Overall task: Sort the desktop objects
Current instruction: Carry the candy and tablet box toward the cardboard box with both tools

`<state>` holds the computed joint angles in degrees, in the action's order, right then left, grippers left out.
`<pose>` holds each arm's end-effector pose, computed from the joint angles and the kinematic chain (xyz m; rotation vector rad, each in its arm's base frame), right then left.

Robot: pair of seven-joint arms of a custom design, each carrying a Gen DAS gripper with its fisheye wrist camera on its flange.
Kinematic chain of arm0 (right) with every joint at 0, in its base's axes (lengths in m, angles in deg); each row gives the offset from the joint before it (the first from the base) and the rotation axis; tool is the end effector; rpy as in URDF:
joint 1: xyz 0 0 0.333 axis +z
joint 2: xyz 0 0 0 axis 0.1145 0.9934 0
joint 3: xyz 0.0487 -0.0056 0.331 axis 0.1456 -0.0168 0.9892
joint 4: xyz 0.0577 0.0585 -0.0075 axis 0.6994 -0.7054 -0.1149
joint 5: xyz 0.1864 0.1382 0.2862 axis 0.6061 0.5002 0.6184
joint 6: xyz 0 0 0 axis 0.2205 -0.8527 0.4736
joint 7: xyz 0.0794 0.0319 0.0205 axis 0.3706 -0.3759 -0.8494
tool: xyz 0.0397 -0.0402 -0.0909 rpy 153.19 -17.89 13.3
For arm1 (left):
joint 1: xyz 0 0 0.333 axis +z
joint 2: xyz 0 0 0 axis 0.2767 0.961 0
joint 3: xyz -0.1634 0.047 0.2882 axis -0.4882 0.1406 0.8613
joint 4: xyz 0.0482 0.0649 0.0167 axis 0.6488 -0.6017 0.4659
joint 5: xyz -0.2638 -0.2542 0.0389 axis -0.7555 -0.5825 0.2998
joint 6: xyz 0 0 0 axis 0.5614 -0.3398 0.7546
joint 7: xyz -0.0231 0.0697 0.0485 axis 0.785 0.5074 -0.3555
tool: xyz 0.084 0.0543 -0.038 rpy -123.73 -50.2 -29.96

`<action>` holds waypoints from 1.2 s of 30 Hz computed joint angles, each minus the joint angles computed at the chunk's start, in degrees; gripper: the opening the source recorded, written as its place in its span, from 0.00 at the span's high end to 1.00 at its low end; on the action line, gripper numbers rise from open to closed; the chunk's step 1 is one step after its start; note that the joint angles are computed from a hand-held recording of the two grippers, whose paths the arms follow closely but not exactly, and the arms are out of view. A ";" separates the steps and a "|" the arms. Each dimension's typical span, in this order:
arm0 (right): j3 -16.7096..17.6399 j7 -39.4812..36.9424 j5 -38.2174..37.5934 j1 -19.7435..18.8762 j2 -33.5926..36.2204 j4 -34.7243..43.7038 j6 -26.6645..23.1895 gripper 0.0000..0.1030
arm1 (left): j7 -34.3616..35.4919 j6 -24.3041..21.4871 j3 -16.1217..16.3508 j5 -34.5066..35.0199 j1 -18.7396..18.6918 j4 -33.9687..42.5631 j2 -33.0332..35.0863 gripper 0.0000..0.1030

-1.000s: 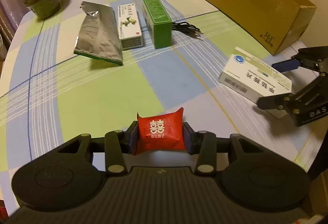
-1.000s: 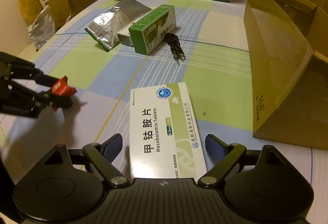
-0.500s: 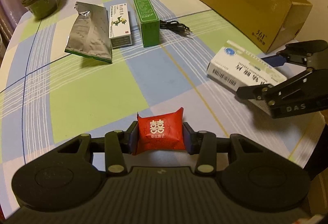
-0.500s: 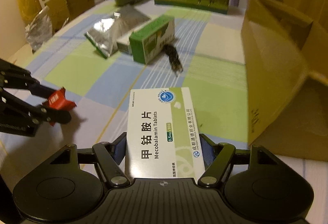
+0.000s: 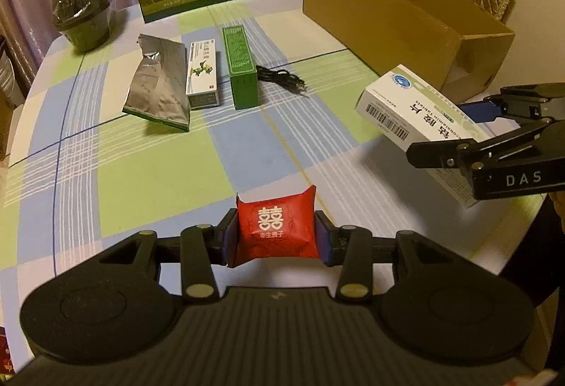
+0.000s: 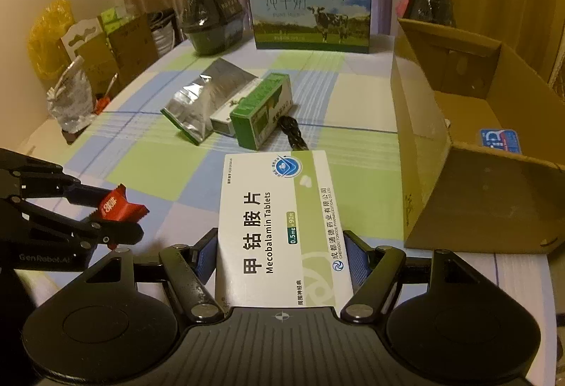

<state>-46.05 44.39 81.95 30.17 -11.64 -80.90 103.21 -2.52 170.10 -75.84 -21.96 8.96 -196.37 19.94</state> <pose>0.4851 0.2344 0.5054 -2.1188 1.1300 -0.3199 0.4644 -0.1412 0.4795 -1.6507 2.1056 -0.6720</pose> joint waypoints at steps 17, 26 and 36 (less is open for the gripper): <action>-3.13 0.57 1.63 1.28 -6.48 -4.34 0.62 0.33 | -4.94 -0.62 -2.15 2.03 -1.66 -1.45 -5.37 0.62; -4.44 1.56 1.07 1.31 -7.80 -5.31 0.80 0.33 | -5.11 -0.42 -2.27 2.27 -2.74 -0.65 -4.75 0.62; -5.22 2.00 0.67 1.19 -8.43 -5.59 1.03 0.33 | -4.16 0.00 -2.04 1.25 -3.63 0.50 -4.05 0.62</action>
